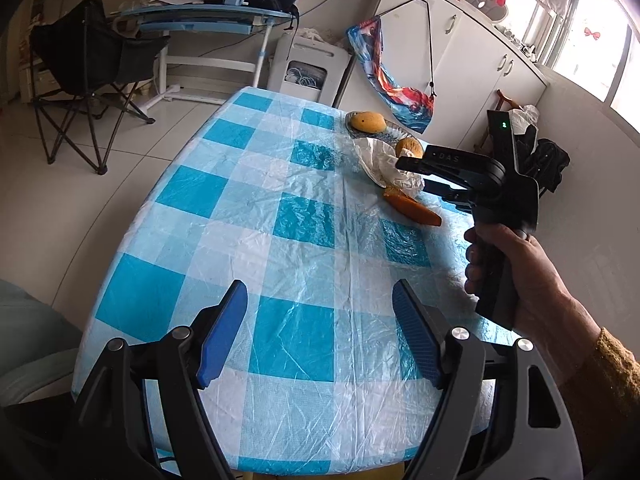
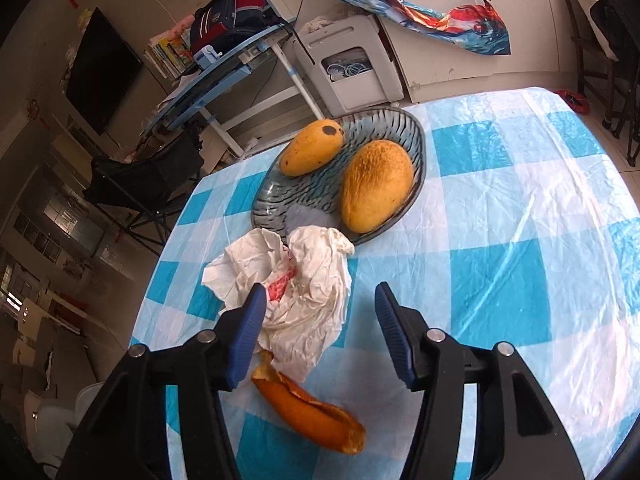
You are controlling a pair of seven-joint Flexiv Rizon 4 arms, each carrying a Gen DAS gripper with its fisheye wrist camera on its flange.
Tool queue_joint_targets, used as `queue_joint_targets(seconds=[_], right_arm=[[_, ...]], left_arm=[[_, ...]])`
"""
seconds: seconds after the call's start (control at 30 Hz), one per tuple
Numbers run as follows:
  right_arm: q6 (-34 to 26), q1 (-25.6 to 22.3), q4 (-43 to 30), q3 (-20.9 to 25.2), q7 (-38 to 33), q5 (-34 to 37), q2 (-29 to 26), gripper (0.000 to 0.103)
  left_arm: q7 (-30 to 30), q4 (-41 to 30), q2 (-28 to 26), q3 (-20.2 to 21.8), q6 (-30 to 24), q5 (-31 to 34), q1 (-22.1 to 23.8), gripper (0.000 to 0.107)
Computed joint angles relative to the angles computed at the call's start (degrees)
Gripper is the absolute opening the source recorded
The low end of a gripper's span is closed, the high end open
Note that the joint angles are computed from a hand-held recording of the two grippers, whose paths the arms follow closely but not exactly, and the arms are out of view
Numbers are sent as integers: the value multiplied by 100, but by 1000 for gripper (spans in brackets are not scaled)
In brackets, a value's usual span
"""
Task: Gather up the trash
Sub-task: 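Move both grippers back over the table toward the white tissue and long orange peel, then grasp the white tissue with the left gripper while the right gripper grasps the long orange peel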
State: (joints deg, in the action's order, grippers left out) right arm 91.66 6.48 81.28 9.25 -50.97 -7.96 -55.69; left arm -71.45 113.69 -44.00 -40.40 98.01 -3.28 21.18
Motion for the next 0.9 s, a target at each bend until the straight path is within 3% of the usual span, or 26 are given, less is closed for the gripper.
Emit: queue_joint_targets(seconds=[0.13, 0.3, 0.47, 0.5, 0.53, 0.6, 0.77, 0.9], right_arm=[[-278, -361, -235, 732, -610, -249, -180, 26], [-741, -770, -178, 1737, -1649, -206, -196, 21], [-1991, -1571, -228, 3465, -3060, 58, -462, 25], [-2112, -1581, -162, 3516, -3181, 106, -390, 32], [-2158, -1573, -71, 3510, -3255, 160, -289, 48], [-2067, -1540, 186, 3400, -3396, 242, -16, 62], [-1876, -948, 717, 2394, -3628, -33, 751, 71], [-1903, -476, 749, 1844, -3910, -170, 805, 72]], left_arm=[[-7, -114, -38, 115, -17, -54, -139, 72], [-189, -143, -7, 322, 139, -122, -257, 72], [-476, -72, 15, 364, 311, -66, -143, 72], [-540, -64, 6, 340, 329, -49, -98, 72], [-605, -54, 4, 327, 342, -33, -61, 73], [-724, -49, 0, 316, 336, -8, -6, 73], [-862, -85, -22, 358, 285, 61, 7, 74], [-867, -125, -36, 414, 229, 77, -70, 74]])
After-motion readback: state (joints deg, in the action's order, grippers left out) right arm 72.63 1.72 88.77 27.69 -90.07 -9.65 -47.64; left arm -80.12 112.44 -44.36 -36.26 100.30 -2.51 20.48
